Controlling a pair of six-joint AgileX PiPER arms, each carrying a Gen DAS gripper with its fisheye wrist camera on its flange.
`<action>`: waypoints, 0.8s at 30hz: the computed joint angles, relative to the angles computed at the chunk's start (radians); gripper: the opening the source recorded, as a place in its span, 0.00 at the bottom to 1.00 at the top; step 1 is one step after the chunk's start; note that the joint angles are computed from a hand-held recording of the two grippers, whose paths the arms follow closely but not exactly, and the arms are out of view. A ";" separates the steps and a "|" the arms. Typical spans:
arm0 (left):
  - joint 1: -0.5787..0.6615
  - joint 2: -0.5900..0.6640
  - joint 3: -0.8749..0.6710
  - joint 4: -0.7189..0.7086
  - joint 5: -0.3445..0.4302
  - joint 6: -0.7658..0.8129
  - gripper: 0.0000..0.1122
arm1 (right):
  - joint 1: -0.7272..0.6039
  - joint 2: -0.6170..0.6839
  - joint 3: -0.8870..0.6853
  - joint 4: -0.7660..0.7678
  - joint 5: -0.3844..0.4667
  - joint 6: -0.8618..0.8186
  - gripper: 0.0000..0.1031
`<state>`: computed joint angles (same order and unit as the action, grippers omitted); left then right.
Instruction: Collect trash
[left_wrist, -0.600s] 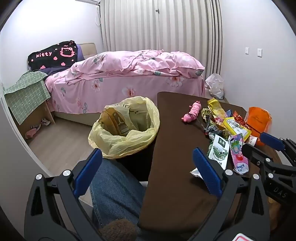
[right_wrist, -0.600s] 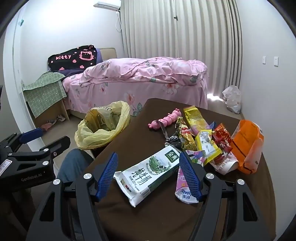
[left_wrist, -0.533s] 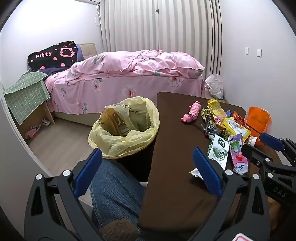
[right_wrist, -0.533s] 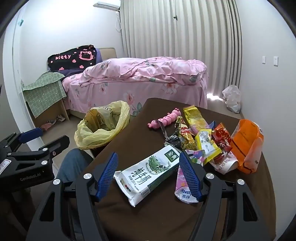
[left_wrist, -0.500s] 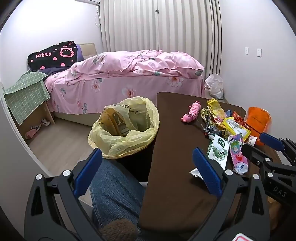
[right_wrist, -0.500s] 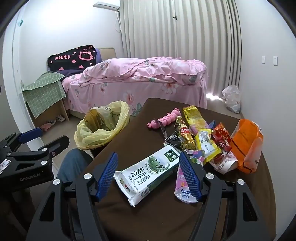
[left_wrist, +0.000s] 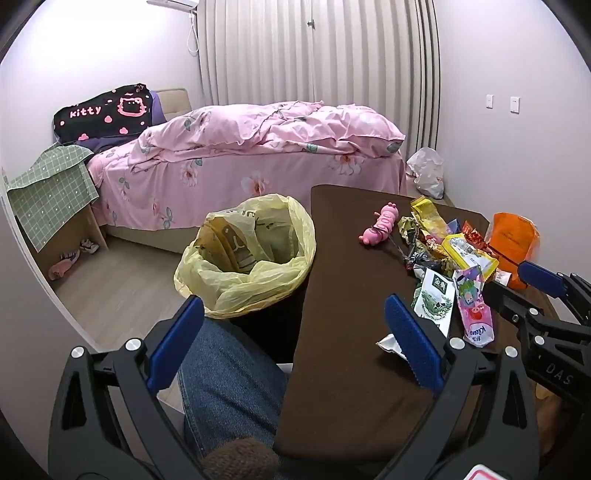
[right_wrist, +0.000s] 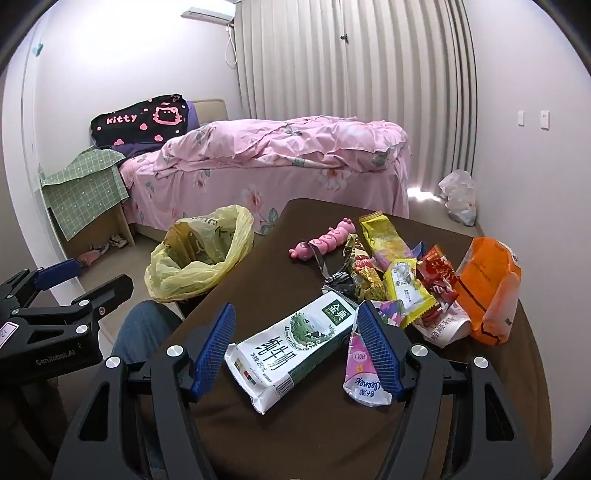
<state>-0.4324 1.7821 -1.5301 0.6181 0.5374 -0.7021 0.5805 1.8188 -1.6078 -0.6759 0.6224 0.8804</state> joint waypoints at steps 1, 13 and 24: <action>0.000 -0.001 0.001 -0.001 -0.001 0.000 0.84 | 0.007 -0.001 0.009 -0.018 -0.002 0.020 0.64; 0.001 -0.002 0.001 -0.008 -0.009 0.024 0.84 | -0.007 -0.011 0.019 -0.001 -0.020 0.026 0.64; -0.001 -0.005 0.010 0.002 -0.013 0.012 0.84 | -0.006 -0.008 0.018 0.001 -0.020 0.026 0.64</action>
<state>-0.4334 1.7776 -1.5205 0.6203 0.5240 -0.6900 0.5741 1.8105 -1.5898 -0.6749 0.6028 0.9060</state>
